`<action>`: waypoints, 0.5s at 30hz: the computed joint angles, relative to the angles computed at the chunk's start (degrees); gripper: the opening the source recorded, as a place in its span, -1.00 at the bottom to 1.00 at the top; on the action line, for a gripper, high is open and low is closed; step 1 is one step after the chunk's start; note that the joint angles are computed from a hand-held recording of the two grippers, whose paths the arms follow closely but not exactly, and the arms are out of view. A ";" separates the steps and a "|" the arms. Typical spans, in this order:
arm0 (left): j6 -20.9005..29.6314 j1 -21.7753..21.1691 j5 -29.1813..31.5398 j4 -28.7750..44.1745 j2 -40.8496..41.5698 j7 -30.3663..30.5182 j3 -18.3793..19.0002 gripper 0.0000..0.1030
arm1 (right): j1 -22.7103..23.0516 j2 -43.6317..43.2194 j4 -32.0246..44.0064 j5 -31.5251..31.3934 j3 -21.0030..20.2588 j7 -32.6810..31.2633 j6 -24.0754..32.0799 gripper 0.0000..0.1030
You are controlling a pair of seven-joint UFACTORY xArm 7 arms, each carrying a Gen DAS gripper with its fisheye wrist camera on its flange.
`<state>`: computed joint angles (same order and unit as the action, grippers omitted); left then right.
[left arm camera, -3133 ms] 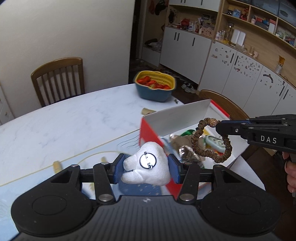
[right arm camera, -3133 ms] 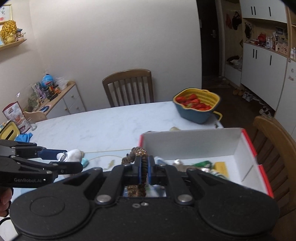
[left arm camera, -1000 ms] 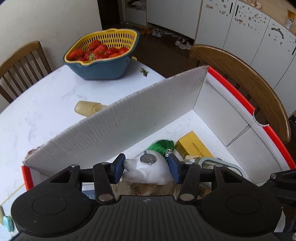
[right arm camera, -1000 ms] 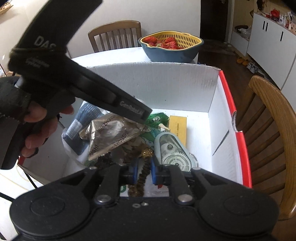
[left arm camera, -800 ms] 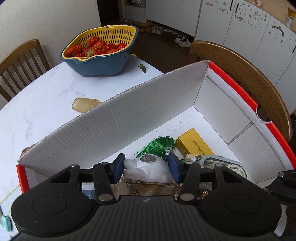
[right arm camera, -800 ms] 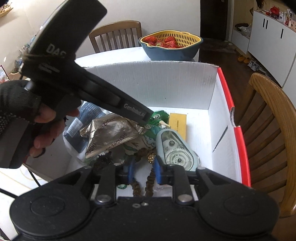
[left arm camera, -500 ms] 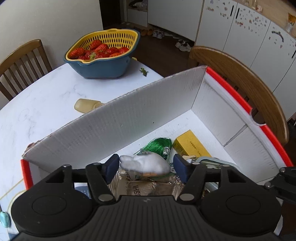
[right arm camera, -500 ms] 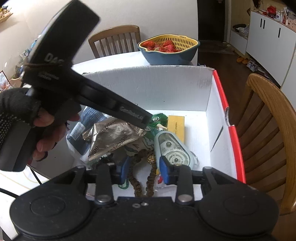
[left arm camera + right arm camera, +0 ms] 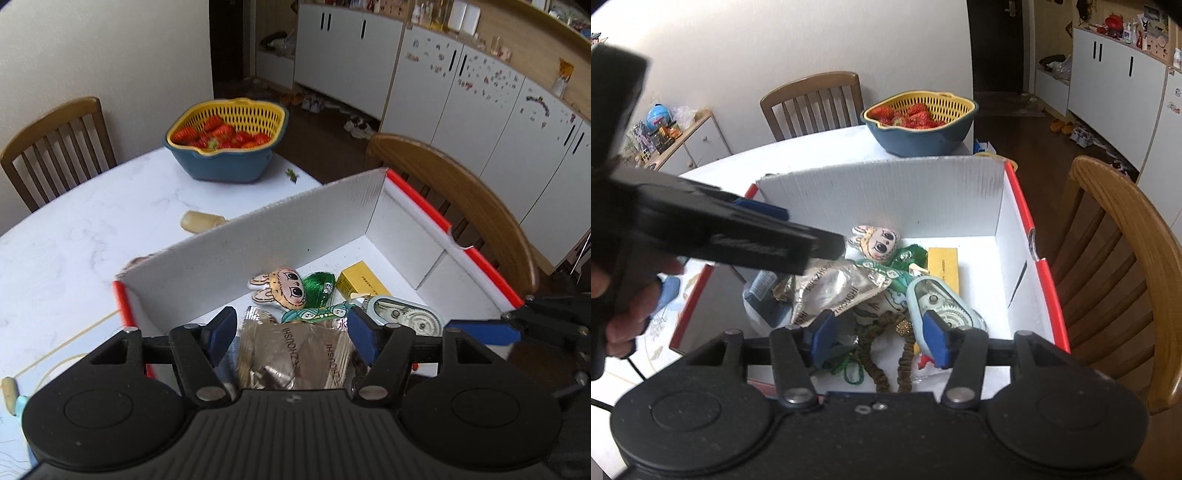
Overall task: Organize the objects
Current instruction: 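Withdraw both tools from the box back over the table items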
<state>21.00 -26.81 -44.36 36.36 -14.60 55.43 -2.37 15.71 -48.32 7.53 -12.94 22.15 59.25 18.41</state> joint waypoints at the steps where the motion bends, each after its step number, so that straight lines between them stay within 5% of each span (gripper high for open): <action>1: 0.46 0.06 -0.55 -0.45 -1.10 0.71 0.57 0.28 | -0.03 -0.38 0.31 0.04 0.55 0.57 0.56 0.05; 15: 7.55 3.94 -3.02 -4.69 -14.34 10.75 11.15 0.55 | -3.27 1.17 9.13 -4.74 11.03 14.34 6.12 0.50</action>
